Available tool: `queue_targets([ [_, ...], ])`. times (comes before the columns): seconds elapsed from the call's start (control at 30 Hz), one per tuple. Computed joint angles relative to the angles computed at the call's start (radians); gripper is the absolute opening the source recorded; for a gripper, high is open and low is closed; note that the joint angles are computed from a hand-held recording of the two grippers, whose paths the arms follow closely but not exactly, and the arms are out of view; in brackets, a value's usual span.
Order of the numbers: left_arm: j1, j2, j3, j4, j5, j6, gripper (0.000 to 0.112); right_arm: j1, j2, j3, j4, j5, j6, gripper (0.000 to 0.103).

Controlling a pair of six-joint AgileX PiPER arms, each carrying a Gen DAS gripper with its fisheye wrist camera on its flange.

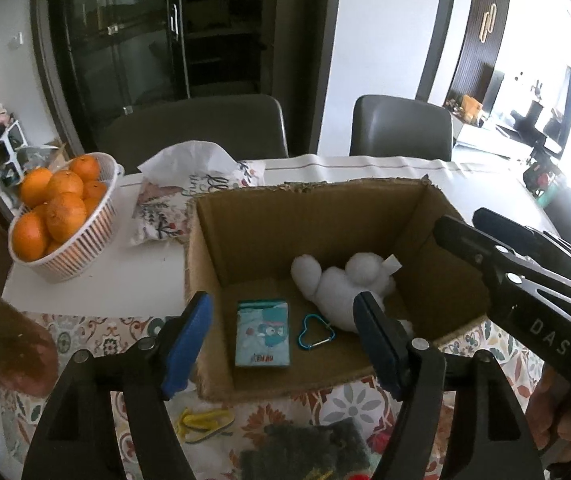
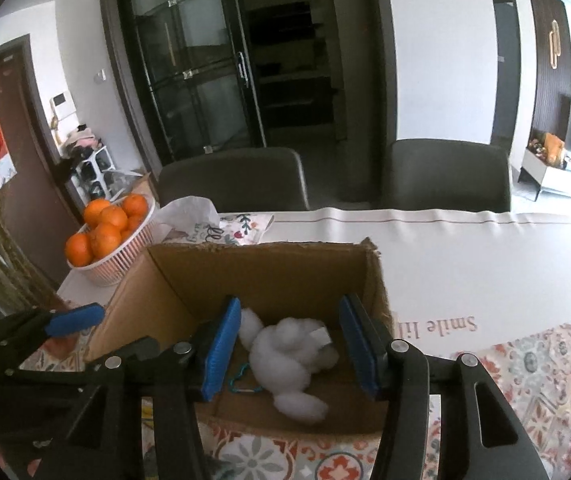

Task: Organize soft objects
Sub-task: 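Open both tools to drop the bunny and tissue pack into the box, then withdraw both tools from the box toward the remaining toys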

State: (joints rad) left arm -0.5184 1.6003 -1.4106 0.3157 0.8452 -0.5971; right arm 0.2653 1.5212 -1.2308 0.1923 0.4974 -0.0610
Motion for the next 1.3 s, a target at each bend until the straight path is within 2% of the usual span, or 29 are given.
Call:
queue_targets([
  [0.47, -0.125, -0.089, -0.054, 0.061, 0.233, -0.110, 0.073, -0.004, -0.138, 0.002, -0.111, 0.170, 0.127, 0.053],
  [0.87, -0.265, -0.173, 0.015, 0.105, 0.318, -0.257, 0.074, -0.023, -0.292, 0.128, -0.128, 0.241, 0.164, 0.056],
  [1.0, -0.300, -0.184, 0.033, 0.092, 0.343, -0.292, 0.074, -0.039, -0.332, 0.167, -0.117, 0.264, 0.164, 0.061],
  [1.3, -0.372, -0.199, 0.103, 0.060, 0.357, -0.378, 0.074, -0.098, -0.395, 0.262, -0.082, 0.301, 0.136, 0.065],
])
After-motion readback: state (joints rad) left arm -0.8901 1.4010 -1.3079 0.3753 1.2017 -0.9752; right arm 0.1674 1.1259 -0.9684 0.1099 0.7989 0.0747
